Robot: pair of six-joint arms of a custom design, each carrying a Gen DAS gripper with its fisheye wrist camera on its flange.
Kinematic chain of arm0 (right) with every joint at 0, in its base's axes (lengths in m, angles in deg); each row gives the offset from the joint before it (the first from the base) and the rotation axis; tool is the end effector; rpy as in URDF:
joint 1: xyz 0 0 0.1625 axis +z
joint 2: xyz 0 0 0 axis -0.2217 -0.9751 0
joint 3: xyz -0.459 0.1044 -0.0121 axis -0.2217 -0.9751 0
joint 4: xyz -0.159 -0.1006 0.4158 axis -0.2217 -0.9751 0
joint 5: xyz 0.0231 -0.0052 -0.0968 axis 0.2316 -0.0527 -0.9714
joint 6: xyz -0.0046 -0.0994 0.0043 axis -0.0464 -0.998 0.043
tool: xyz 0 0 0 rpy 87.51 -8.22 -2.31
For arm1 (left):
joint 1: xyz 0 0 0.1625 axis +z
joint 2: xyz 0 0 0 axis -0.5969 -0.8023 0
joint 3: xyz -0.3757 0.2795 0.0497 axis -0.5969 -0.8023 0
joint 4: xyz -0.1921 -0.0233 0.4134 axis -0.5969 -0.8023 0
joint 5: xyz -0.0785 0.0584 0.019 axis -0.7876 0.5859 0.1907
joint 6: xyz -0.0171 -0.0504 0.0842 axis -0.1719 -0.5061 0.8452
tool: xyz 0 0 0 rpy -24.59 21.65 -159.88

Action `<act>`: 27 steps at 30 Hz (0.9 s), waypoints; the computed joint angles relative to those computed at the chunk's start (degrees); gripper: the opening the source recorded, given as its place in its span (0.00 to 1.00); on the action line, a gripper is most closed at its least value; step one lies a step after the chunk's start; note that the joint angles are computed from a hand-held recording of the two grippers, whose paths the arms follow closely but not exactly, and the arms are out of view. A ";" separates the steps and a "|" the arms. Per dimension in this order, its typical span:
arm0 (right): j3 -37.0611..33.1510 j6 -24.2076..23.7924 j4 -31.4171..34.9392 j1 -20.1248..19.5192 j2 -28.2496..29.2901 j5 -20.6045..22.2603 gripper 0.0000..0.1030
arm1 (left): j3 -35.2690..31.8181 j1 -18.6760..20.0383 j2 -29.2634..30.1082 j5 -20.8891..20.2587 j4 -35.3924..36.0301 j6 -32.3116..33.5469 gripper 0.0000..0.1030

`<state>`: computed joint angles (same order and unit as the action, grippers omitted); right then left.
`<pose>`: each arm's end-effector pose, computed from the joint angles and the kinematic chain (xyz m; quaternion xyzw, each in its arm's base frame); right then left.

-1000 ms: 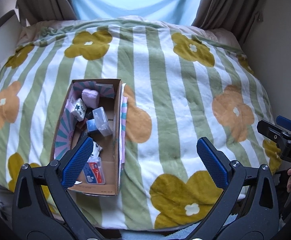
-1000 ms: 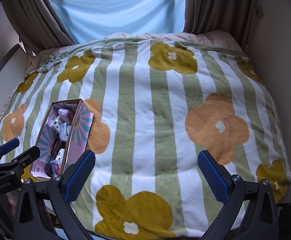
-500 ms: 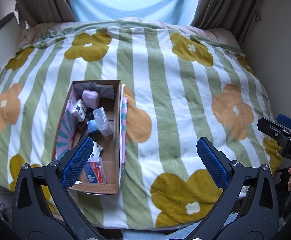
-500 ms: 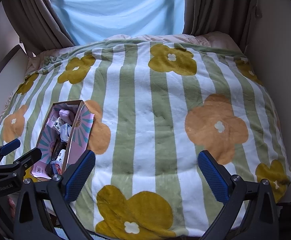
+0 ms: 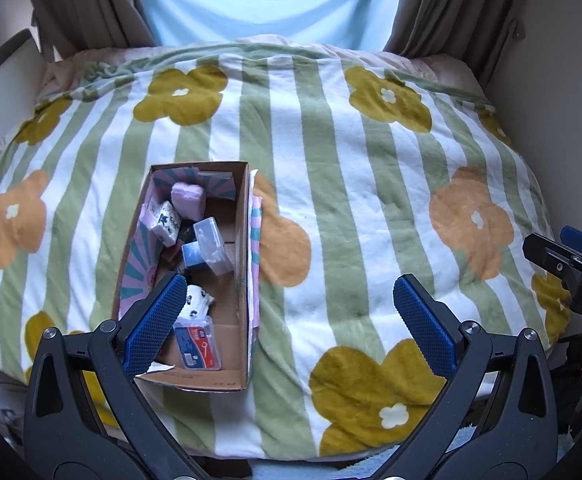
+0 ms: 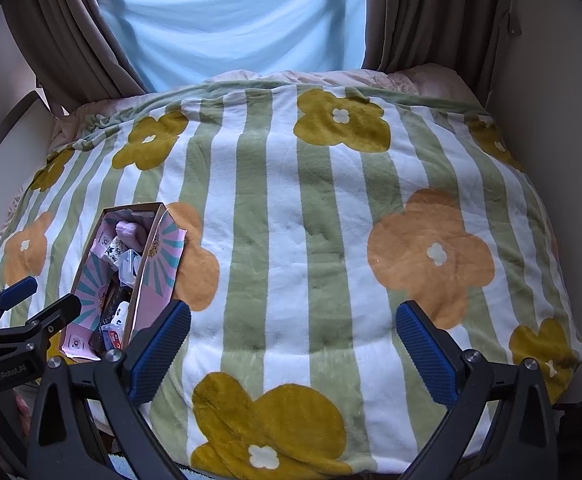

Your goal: Organize objects

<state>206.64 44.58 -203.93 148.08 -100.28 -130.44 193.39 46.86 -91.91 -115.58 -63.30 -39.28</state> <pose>0.3106 -0.2289 0.3102 0.0702 -0.8993 0.2526 0.3500 -0.3236 -0.2502 0.2900 0.1897 0.9129 -0.2009 0.3004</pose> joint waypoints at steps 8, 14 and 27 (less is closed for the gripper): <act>-0.34 0.46 0.35 0.16 0.30 -0.15 0.99 | -0.61 0.35 1.12 0.50 0.63 0.76 1.00; -0.42 0.45 0.41 0.08 0.28 -0.07 0.99 | -0.92 0.96 2.33 0.48 0.23 0.94 1.00; 0.69 -2.81 -0.70 -3.51 -0.64 1.49 0.99 | -0.73 1.27 4.21 0.84 -1.44 1.07 1.00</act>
